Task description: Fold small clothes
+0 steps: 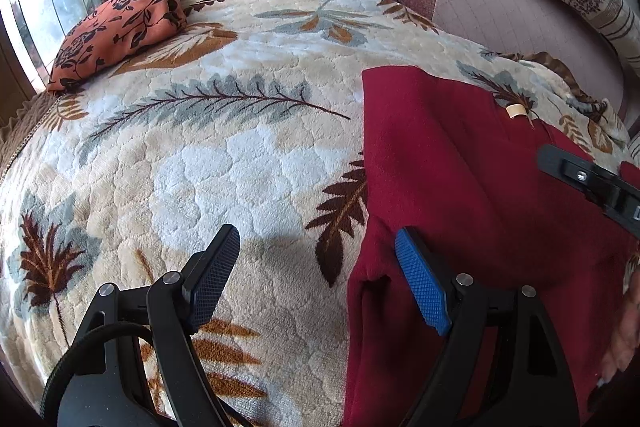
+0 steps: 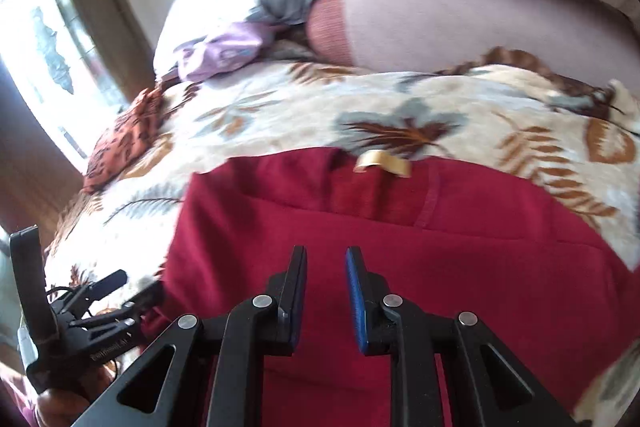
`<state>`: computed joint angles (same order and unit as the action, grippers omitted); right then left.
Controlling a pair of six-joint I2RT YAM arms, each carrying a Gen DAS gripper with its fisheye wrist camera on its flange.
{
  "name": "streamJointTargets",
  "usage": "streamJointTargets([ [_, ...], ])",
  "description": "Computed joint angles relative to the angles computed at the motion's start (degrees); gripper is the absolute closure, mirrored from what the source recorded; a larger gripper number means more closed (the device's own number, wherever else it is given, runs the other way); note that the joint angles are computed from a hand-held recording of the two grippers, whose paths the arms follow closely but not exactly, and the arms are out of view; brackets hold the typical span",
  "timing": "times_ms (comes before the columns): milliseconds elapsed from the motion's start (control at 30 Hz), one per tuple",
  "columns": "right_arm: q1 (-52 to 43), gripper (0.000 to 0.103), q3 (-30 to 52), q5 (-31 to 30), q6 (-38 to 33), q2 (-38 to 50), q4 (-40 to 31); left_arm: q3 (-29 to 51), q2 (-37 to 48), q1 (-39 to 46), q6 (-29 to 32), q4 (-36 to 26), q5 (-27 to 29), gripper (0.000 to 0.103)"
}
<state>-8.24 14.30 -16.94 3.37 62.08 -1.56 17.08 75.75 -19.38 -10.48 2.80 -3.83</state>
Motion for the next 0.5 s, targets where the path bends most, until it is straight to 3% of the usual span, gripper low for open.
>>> streamJointTargets([
  [100,17.04,0.085,3.41,8.61,6.80,12.88,12.01,0.23,0.24,0.72,0.34,-0.21,1.01,0.022],
  [200,24.77,0.085,9.14,12.61,8.48,24.27,17.43,0.37,0.69,0.82,0.51,0.09,1.09,0.022],
  [367,27.93,0.085,18.20,20.56,7.03,38.26,17.96,0.97,1.16,1.31,0.72,-0.24,1.54,0.022],
  [500,25.17,0.085,16.90,16.86,8.76,35.17,17.20,1.00,0.19,1.12,0.77,-1.10,1.24,0.022],
])
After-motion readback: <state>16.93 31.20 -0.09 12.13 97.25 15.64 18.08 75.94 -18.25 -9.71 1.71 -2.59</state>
